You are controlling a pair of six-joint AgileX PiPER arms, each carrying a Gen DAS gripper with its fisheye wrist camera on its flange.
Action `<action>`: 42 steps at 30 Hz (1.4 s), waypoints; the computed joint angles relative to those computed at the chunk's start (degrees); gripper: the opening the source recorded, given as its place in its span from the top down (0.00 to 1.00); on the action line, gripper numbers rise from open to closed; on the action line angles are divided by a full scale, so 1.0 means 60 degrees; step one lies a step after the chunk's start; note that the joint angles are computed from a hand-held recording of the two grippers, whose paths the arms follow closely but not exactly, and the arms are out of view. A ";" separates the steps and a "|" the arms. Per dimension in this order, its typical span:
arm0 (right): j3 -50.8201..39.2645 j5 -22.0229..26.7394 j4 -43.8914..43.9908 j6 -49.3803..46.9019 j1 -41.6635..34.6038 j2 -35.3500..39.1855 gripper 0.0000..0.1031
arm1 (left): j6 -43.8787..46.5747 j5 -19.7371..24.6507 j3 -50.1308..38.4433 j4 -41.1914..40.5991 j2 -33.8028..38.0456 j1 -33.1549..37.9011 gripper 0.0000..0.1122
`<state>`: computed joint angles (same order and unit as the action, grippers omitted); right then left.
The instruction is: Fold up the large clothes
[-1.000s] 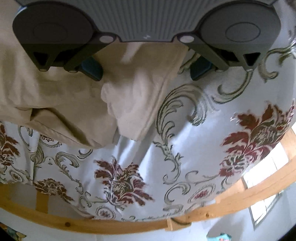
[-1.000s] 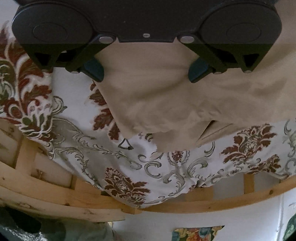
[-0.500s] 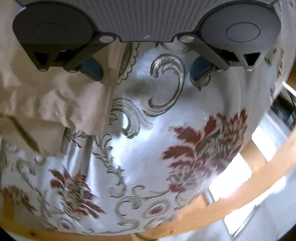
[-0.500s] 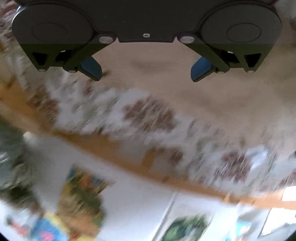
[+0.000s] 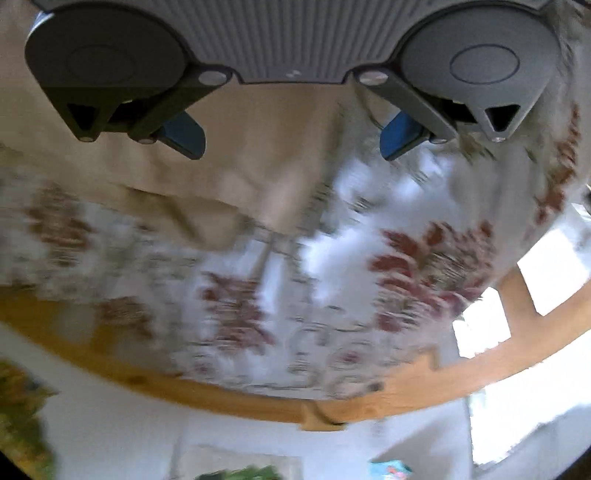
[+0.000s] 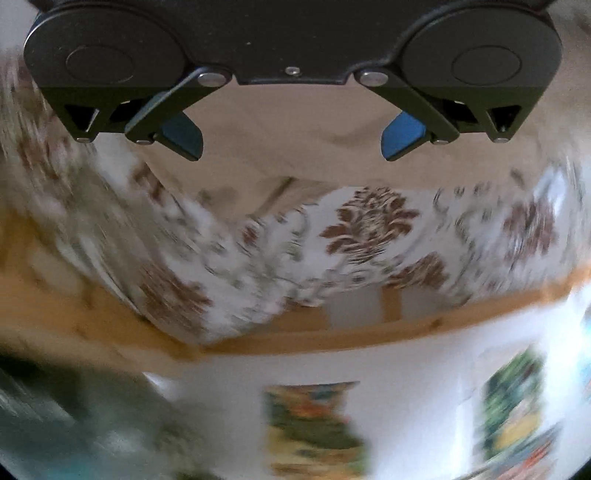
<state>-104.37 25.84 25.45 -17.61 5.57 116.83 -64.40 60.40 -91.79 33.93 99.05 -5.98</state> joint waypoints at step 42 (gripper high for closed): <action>0.0702 0.0240 -0.3124 0.7176 -0.1001 -0.0325 0.92 | 0.0937 -0.4404 0.4034 -0.6735 -0.1163 0.1685 0.10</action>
